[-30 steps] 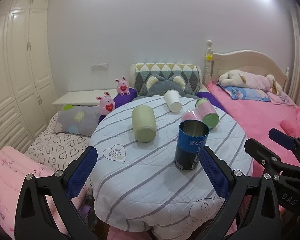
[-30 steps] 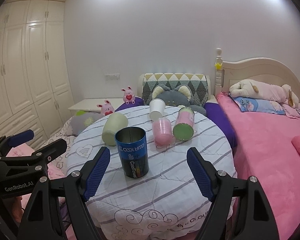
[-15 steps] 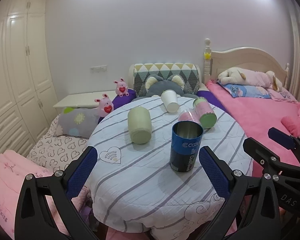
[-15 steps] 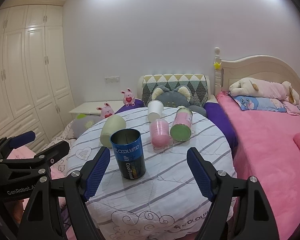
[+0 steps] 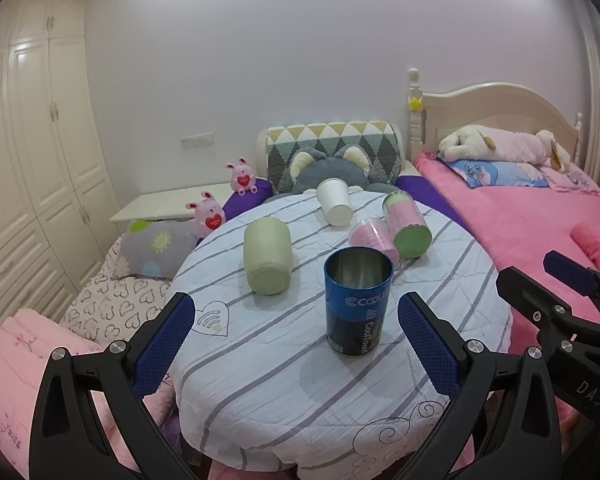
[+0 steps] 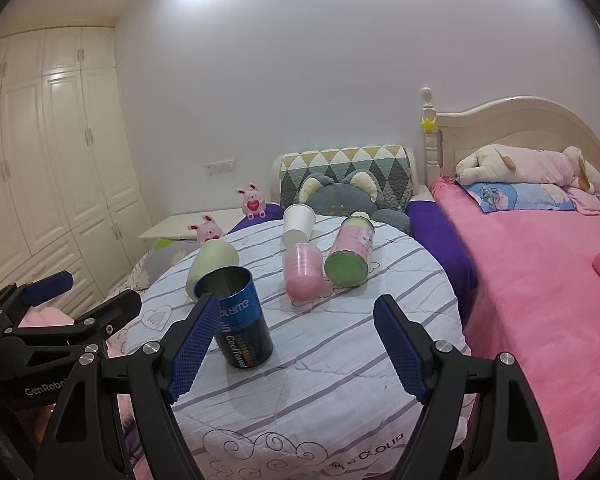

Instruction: Flip cup upright

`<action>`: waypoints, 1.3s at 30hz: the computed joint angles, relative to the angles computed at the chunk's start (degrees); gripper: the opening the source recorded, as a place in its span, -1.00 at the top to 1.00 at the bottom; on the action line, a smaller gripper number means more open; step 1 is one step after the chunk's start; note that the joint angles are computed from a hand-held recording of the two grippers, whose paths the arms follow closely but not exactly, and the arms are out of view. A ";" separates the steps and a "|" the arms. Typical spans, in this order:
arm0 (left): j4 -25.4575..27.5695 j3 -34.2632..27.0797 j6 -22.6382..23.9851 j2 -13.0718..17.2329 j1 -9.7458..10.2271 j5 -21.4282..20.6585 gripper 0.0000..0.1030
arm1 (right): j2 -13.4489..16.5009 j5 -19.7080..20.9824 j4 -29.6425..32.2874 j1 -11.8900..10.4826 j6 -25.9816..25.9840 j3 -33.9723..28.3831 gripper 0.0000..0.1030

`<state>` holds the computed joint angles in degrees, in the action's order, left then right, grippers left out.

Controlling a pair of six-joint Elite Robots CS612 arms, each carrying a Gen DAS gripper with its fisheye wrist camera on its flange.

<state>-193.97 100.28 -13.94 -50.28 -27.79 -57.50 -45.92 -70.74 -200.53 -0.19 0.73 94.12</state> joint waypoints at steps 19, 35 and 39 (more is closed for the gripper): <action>2.14 -1.51 0.32 0.83 -0.65 1.32 -0.99 | 0.95 1.86 1.54 -0.93 0.48 -1.12 -0.56; 2.19 -2.01 -0.59 1.33 -0.43 1.05 -0.99 | 0.97 1.62 2.00 -0.77 -0.07 -1.33 -0.56; 2.25 -2.32 -0.82 1.62 -0.27 0.85 -0.99 | 1.02 1.67 2.55 -0.84 -0.44 -1.57 -0.56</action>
